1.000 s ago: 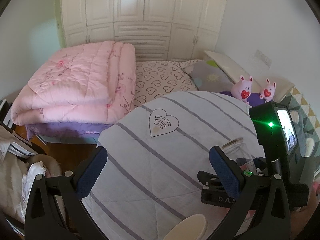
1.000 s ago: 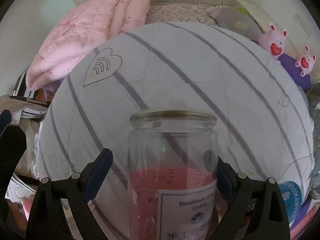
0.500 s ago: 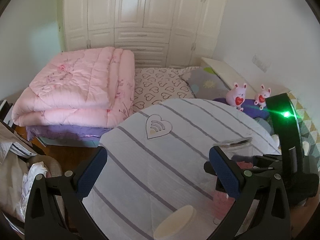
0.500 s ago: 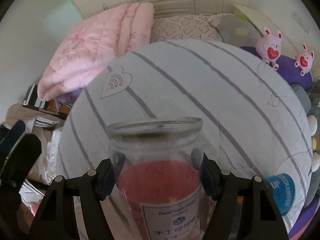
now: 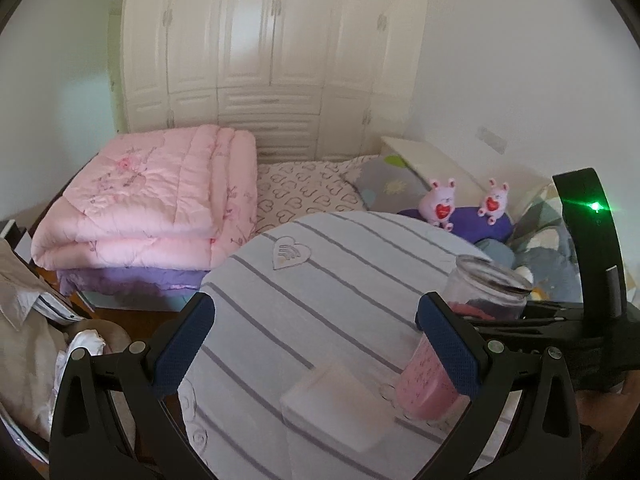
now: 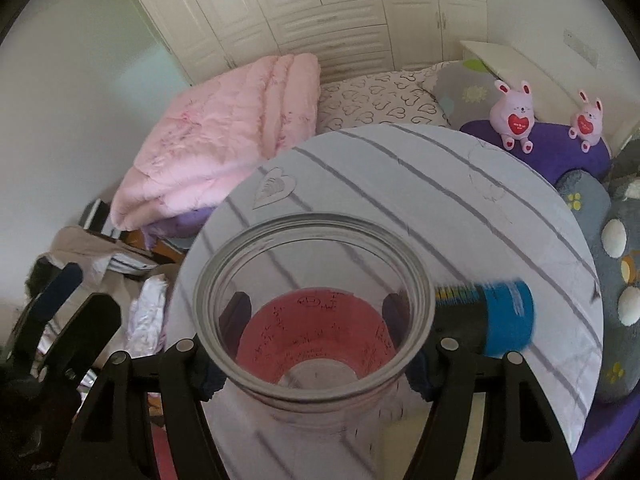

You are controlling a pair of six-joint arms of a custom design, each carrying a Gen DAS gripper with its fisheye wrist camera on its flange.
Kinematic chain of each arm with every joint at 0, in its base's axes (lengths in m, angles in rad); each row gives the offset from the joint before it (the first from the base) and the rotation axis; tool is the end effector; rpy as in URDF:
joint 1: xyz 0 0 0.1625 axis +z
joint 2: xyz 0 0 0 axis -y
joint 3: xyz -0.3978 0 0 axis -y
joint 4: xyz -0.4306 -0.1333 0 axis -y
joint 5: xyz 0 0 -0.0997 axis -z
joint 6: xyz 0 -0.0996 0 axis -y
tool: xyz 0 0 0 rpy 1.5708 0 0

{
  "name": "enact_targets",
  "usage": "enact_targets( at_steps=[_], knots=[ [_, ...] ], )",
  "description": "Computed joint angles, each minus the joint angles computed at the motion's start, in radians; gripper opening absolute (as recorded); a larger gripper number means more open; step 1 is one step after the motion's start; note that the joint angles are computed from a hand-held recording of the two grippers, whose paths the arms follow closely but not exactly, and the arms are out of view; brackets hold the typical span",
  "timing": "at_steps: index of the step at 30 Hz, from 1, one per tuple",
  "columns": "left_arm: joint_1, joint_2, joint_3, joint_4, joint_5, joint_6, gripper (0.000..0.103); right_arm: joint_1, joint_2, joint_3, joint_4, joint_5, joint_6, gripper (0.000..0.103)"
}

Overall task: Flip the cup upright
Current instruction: 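Rotate the held jar with the right gripper, bringing it toward the left gripper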

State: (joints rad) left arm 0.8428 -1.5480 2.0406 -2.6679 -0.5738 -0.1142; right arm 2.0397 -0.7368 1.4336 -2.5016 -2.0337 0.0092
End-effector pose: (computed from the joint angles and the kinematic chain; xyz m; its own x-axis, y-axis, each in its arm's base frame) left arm -0.1716 -0.5185 0.3687 -0.7805 -0.0652 -0.6217 0.4615 0.6108 -0.6434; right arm 0.4148 -0.6222 0.0899 -0.8490 -0.3040 0.4322 -0.4318 0.8706 -0.2359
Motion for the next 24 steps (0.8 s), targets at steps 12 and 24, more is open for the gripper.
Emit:
enact_targets(
  at_steps=[12, 24],
  knots=[
    [-0.116, -0.156, 0.137, 0.17, 0.028, -0.133, 0.103, -0.024, -0.195, 0.274, 0.065, 0.199, 0.081, 0.07],
    [-0.092, -0.172, 0.151, 0.376, 0.0, -0.283, 0.103, -0.145, -0.099, 0.286, 0.036, 0.389, 0.164, 0.071]
  ],
)
